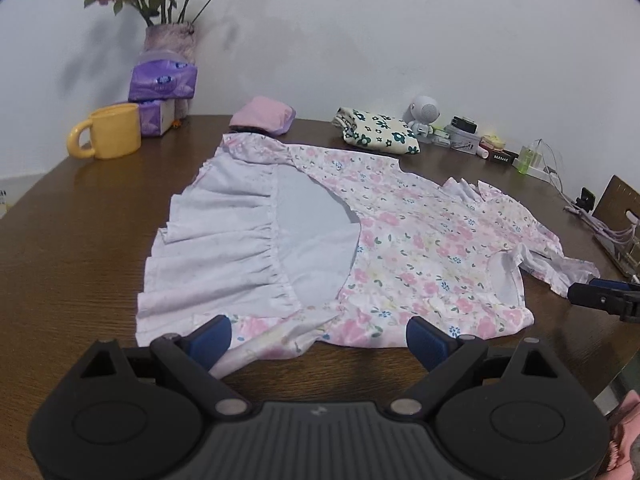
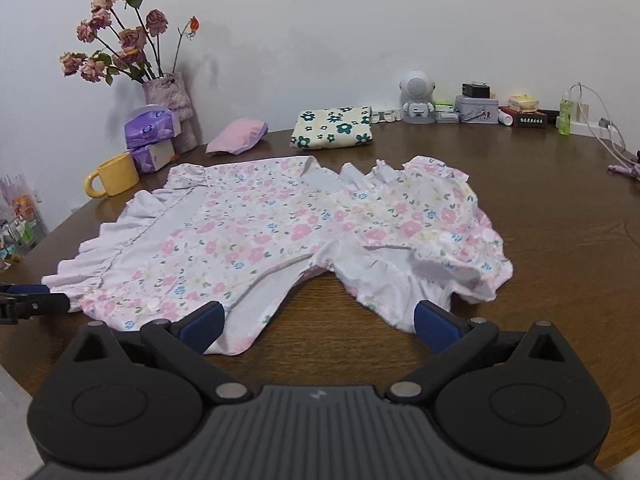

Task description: Fold clothes

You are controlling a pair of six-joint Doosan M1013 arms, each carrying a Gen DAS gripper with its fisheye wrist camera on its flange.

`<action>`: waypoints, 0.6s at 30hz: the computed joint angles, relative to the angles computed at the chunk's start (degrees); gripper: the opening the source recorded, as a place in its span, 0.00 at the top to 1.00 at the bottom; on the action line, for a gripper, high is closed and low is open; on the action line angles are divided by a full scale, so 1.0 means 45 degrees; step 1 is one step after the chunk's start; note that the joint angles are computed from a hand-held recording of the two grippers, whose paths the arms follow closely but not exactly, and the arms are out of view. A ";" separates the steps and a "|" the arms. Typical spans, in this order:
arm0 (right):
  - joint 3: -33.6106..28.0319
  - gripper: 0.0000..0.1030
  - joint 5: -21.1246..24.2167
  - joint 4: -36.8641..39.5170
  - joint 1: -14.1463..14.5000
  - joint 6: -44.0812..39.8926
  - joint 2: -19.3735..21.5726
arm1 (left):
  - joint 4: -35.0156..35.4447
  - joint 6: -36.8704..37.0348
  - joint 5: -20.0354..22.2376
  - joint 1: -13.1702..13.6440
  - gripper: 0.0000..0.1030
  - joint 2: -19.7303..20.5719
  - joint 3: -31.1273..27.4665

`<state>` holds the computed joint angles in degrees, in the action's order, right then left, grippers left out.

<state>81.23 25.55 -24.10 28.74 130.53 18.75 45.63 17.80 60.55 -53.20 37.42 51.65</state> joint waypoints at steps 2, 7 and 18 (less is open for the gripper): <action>0.0044 0.00 0.0012 0.0149 0.0052 -0.0234 -0.0009 | 0.0006 0.0162 0.0210 -0.0048 0.09 0.0091 -0.0127; 0.0013 0.00 0.0269 -0.0453 0.0227 -0.0231 -0.0011 | 0.0009 0.0403 0.0365 -0.0100 0.09 0.0217 -0.0291; 0.0442 0.00 0.0373 -0.1439 0.0344 0.1161 -0.0228 | 0.0348 -0.0150 0.0328 -0.0272 0.08 0.0376 -0.0292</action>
